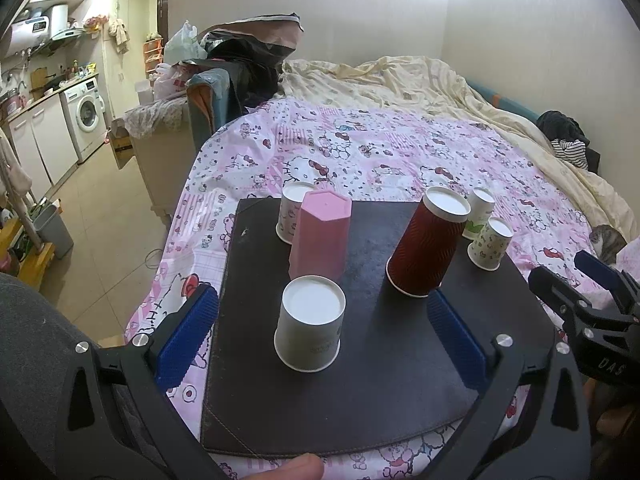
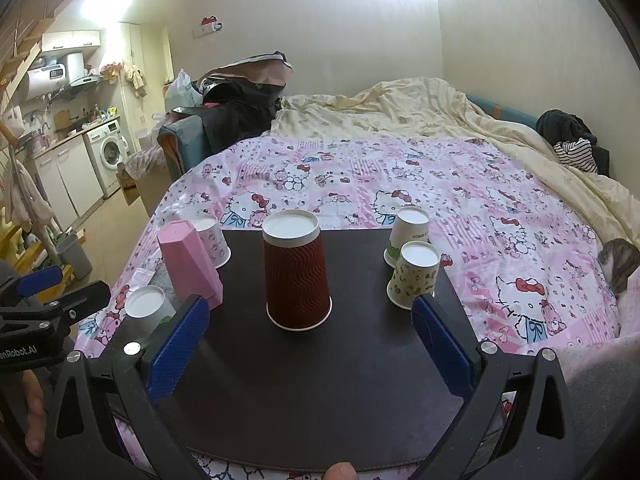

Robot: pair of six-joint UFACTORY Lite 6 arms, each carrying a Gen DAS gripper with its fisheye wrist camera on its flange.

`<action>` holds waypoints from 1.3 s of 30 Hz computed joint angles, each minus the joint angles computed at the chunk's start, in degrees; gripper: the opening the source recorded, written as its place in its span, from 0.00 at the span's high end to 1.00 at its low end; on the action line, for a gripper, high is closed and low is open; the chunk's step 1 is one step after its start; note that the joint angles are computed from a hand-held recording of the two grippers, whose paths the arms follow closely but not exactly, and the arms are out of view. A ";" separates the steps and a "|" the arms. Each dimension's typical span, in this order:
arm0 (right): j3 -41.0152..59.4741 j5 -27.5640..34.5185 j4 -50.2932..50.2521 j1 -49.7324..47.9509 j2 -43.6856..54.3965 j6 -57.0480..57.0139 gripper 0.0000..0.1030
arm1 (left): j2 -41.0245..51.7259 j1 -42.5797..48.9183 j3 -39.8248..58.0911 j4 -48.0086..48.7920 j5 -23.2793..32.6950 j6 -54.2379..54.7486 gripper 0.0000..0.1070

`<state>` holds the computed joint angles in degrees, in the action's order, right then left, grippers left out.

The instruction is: Flip cup upside down

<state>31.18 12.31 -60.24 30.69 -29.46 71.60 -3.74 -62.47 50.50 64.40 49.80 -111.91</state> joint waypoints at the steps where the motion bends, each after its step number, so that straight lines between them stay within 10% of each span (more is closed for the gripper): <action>1: -0.13 0.00 -0.50 0.03 -0.03 0.55 0.00 | 0.01 0.00 0.05 -0.01 -0.01 -0.06 0.04; 39: 0.09 -0.56 -1.13 -0.26 1.04 1.51 0.00 | -1.17 0.06 -0.76 -0.61 0.30 0.03 0.04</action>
<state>31.27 11.75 -61.37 30.44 -28.42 73.11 -4.91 -62.41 49.75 63.80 50.10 -111.87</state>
